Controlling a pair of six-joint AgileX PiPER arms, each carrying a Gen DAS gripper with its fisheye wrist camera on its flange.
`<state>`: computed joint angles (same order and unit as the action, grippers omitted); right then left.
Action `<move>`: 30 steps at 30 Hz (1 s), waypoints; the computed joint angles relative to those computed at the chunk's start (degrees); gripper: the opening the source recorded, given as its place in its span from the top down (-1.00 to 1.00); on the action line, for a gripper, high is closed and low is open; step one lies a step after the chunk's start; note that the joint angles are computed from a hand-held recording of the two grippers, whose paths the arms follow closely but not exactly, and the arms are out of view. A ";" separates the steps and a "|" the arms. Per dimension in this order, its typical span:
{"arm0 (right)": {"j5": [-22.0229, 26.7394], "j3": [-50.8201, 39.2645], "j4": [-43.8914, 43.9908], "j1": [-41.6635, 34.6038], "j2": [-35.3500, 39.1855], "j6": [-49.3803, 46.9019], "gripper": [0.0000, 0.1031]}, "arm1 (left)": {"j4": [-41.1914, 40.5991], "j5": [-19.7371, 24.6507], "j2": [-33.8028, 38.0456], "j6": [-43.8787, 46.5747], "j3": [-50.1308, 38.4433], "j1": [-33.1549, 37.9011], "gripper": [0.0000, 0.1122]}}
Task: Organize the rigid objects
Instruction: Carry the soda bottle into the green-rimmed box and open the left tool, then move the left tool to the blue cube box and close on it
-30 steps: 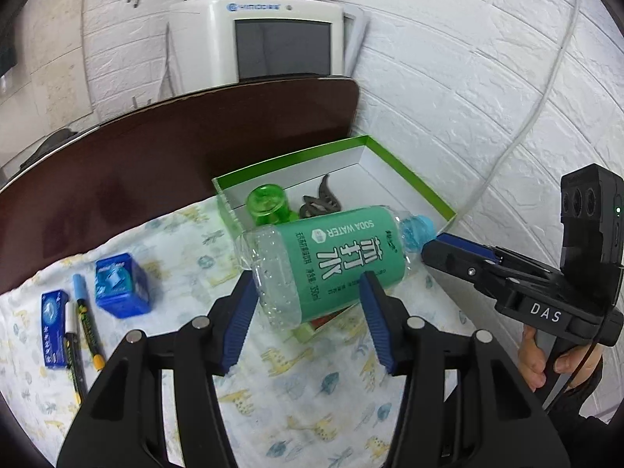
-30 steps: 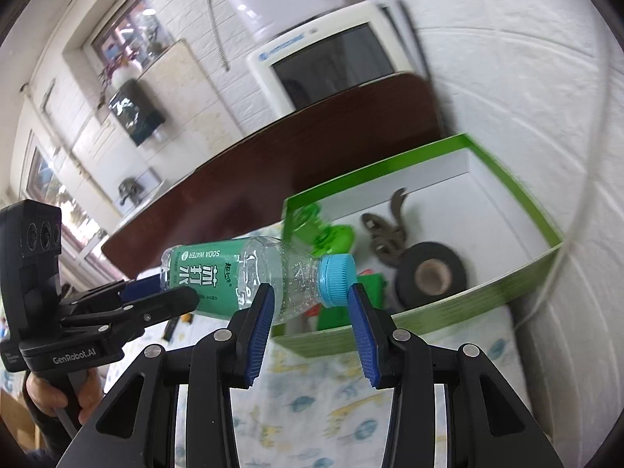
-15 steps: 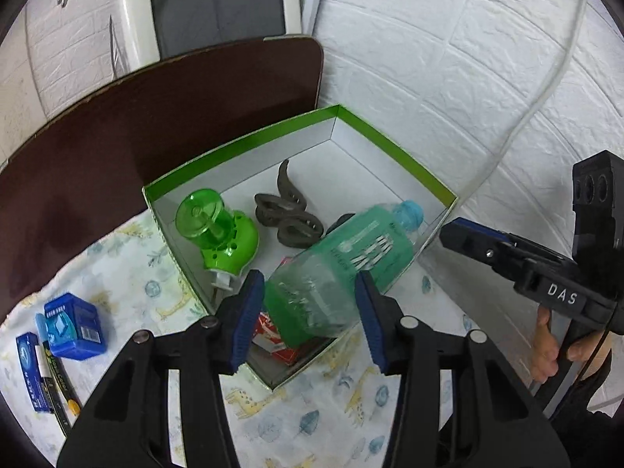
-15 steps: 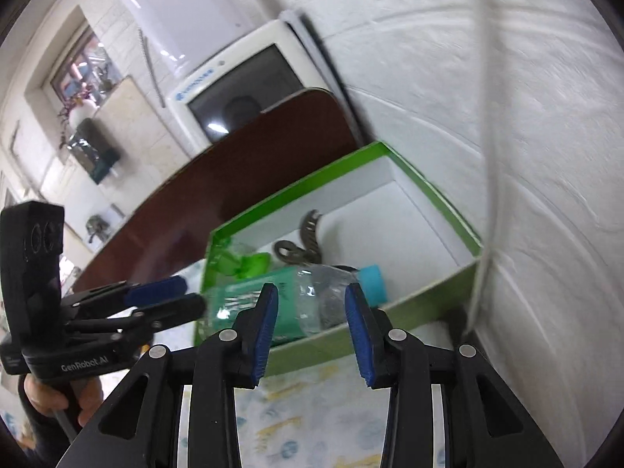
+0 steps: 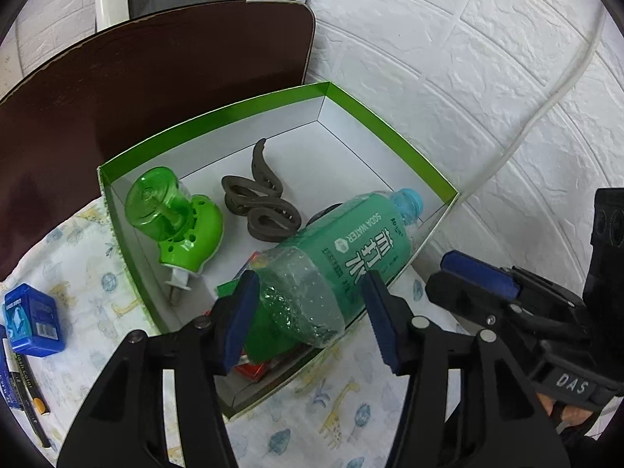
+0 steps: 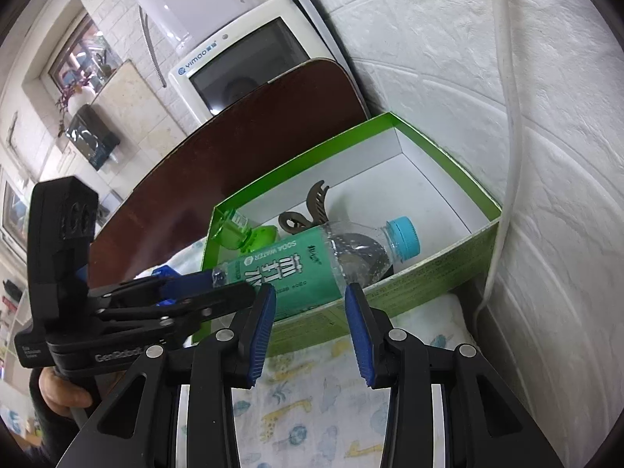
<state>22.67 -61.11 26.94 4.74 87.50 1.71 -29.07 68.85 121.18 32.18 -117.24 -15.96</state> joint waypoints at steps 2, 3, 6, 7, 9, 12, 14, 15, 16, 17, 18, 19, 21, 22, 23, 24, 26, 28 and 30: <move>-0.02 0.69 -4.71 0.65 -1.06 4.61 0.24 | -0.14 -0.14 0.47 -0.56 -0.60 -0.56 -0.02; 0.07 1.01 -6.86 0.96 -1.66 6.72 0.24 | -0.08 -0.27 0.47 -0.89 -0.66 -0.70 -0.02; 0.47 1.83 -10.80 1.37 -3.10 11.07 0.24 | 0.25 -1.38 -1.61 -0.28 2.00 -0.35 0.00; 0.43 2.20 -11.57 1.49 -3.60 11.98 0.24 | 0.75 -2.54 -2.95 0.35 3.82 -0.15 0.01; 0.34 2.75 -13.06 1.88 -4.33 13.78 0.24 | 1.61 -5.59 -6.18 1.74 8.32 0.52 0.01; 0.39 2.42 -15.38 3.18 -4.22 16.87 0.24 | 1.18 -8.07 -9.97 4.46 13.20 2.61 -0.01; 0.46 1.72 -16.54 4.48 -3.74 18.33 0.24 | 0.46 -9.18 -11.98 6.25 15.81 4.59 -0.05; 0.54 1.21 -16.99 5.40 -3.41 18.84 0.24 | 0.12 -9.55 -12.61 6.80 16.70 5.62 -0.06; 0.67 0.65 -17.35 6.26 -3.02 19.22 0.24 | -0.27 -9.68 -13.26 7.18 17.51 6.96 -0.06; 0.89 -0.16 -17.59 7.11 -2.49 19.40 0.24 | -0.84 -9.36 -13.52 7.64 17.69 8.43 -0.06; 1.15 -0.96 -18.16 8.11 -2.02 19.89 0.24 | -1.45 -9.27 -13.91 8.10 18.15 9.89 -0.06; 1.41 -1.70 -18.89 9.19 -1.62 20.48 0.24 | -1.85 -9.44 -14.07 8.38 18.50 11.38 -0.06; 2.03 -3.42 -19.93 11.23 -0.67 21.12 0.24 | -1.92 -10.12 -14.59 8.59 19.45 14.47 -0.06; 2.43 -4.45 -20.32 12.21 -0.02 21.27 0.24 | -1.80 -10.39 -14.57 8.60 19.60 16.35 -0.07; 2.78 -5.53 -20.67 13.16 0.72 21.42 0.24 | -1.72 -10.63 -14.40 8.48 19.55 17.76 -0.08; 3.29 -6.93 -20.88 14.28 1.75 21.40 0.24 | -1.83 -10.71 -14.11 8.58 19.49 19.48 -0.09; 4.39 -9.55 -21.58 16.14 3.79 21.90 0.24 | -1.52 -10.89 -12.84 7.97 18.45 23.05 -0.10; 5.77 -12.94 -22.09 18.28 6.54 22.10 0.24 | -1.03 -11.46 -11.50 7.18 17.63 26.21 -0.11; 7.16 -16.62 -20.90 19.77 9.59 20.78 0.24 | -1.32 -9.79 -8.66 6.13 14.54 29.18 -0.11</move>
<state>29.83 -77.72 6.04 24.51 97.10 22.49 -30.40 59.06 112.52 38.31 -102.70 13.22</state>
